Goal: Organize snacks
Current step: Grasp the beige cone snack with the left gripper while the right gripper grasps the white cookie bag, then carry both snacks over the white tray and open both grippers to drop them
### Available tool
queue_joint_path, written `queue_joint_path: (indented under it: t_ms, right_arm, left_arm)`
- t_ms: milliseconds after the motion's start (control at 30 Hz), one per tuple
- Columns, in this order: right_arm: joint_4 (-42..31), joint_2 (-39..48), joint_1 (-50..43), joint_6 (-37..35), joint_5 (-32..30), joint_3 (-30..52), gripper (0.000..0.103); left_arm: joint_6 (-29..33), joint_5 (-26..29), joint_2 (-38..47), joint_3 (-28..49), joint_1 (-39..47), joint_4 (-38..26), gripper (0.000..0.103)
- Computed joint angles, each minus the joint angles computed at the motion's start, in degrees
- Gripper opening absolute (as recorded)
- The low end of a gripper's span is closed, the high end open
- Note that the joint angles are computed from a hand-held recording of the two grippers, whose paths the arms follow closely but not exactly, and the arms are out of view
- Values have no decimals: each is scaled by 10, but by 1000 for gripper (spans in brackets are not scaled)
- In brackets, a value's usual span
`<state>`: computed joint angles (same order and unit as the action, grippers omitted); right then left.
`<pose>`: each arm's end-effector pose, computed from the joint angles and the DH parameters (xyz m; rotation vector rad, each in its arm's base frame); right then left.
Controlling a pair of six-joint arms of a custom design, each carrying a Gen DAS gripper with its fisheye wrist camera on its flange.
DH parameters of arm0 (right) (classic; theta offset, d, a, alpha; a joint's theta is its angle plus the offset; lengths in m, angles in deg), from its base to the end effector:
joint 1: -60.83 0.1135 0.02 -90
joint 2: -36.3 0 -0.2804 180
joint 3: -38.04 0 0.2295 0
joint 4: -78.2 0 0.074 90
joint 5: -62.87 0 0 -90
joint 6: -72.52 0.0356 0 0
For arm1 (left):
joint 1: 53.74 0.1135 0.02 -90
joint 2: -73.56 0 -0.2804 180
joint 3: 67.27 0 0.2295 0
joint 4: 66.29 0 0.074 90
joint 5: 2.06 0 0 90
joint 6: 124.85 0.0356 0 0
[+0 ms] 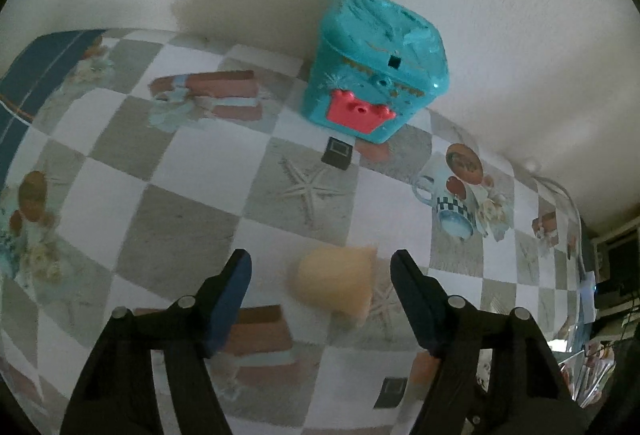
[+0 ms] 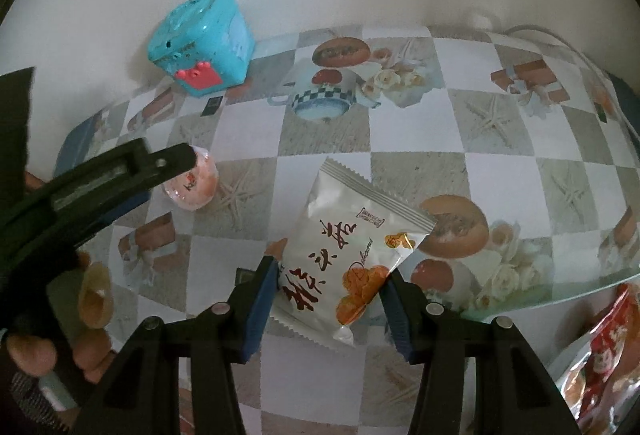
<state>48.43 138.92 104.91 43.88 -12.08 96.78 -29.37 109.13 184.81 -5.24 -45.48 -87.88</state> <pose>0.2056 0.1862 0.1241 0.4664 2.7209 0.0947 0.3054 0.0313 0.0998 0.0201 2.7336 -0.4522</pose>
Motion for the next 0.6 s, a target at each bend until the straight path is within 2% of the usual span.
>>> queue_joint_path:
  t_ms: [67,300,500,600]
  right_arm:
    - [1,-12,-1,-2,1,-8,54]
    - [-29,-67,24,22,17,-24,54]
    - [-133,-137,116,119,56,-11,54]
    - [-209,-165,181,192,80,9,54]
  left_arm:
    - [-7,4,6,-2,-7,4,39]
    - [-5,-9,-50,-66,-6,17,39]
    - [1,-4,-184,-137,47,-59,39]
    - [24,19,-284,-166,92,-134,39]
